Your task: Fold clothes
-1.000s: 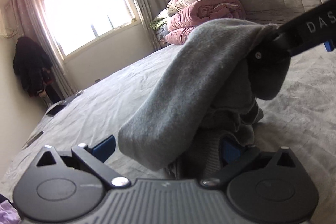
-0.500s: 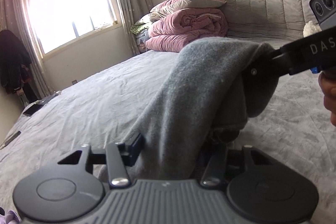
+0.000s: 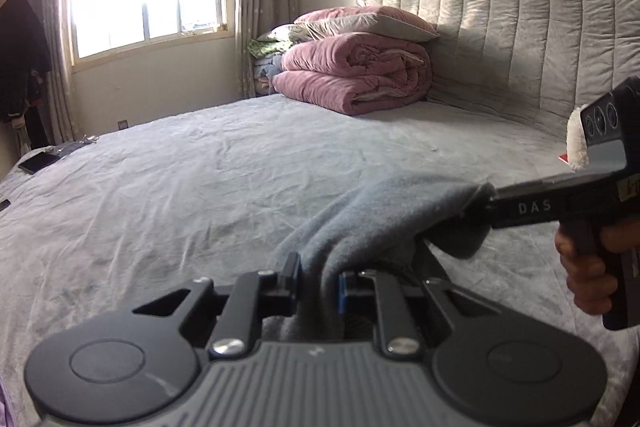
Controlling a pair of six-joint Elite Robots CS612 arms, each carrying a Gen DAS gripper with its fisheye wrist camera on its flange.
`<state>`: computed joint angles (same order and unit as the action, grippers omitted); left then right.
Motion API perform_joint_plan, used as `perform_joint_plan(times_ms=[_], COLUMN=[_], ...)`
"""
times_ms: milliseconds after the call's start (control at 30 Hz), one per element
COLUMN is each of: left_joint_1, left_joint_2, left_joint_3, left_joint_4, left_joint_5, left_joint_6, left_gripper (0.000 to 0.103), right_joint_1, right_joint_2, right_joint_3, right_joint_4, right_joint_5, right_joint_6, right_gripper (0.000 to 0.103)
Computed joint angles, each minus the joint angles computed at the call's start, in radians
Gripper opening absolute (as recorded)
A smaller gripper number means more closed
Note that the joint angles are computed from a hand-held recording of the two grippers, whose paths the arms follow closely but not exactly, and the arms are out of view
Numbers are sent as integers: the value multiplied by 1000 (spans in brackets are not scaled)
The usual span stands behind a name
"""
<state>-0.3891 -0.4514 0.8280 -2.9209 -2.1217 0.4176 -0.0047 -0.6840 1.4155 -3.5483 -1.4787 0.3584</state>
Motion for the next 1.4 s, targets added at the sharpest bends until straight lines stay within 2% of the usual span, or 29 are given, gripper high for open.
perform_joint_plan(times_ms=[33,67,100,133,233,300,433,467,500,533,600,633,700,733,767,867,933,1033,1133,1267,1333,1400], left_joint_1=[0,0,0,0,-1,-5,-17,-20,-23,-25,-23,-20,-14,-14,-12,-5,-2,-2,1,4,5,1], left_joint_2=[-1,-4,-5,-4,-4,-10,-18,-21,-23,-25,-21,-15,-1,4,9,26,35,37,40,46,50,48], left_joint_3=[3,12,20,23,28,46,78,85,92,94,77,62,28,17,4,-39,-57,-65,-75,-92,-99,-90], left_joint_4=[7,-13,-44,-72,-94,-106,-154,-166,-177,-182,-183,-186,-198,-203,-199,-159,-143,-131,-115,-93,-84,-100], left_joint_5=[-2,4,10,11,-12,-20,-6,4,14,32,67,82,137,181,218,307,338,371,372,384,387,402], left_joint_6=[17,20,11,1,-2,45,97,104,110,111,57,14,-82,-127,-171,-298,-337,-371,-410,-449,-449,-414], left_gripper=[33,39,50,54,64,68,72,72,61,37,24,22,19,18,18,18,18,18,18,18,18,18], right_joint_1=[1,2,1,1,2,1,-7,-8,-8,-7,-6,-6,-7,-7,-5,0,1,3,9,29,33,31], right_joint_2=[0,0,1,3,7,10,14,14,13,11,3,0,-5,-7,-9,-17,-18,-18,-19,-16,-5,3], right_joint_3=[3,4,5,4,-4,-8,-12,-12,-13,-13,-8,-6,-2,0,2,6,4,5,1,-21,-35,-44], right_joint_4=[-29,-53,-76,-92,-115,-125,-156,-158,-152,-145,-111,-93,-64,-55,-42,14,70,142,219,358,394,404], right_joint_5=[2,4,9,13,19,27,101,122,137,152,153,146,130,114,90,26,-12,-45,-65,-185,-227,-226], right_joint_6=[-2,-2,-1,5,22,31,61,57,41,25,-22,-32,-29,-24,-29,-58,-57,-68,-131,-249,-285,-277], right_gripper=[22,22,22,22,22,22,24,24,24,24,24,24,37,52,59,60,60,60,60,60,60,60])
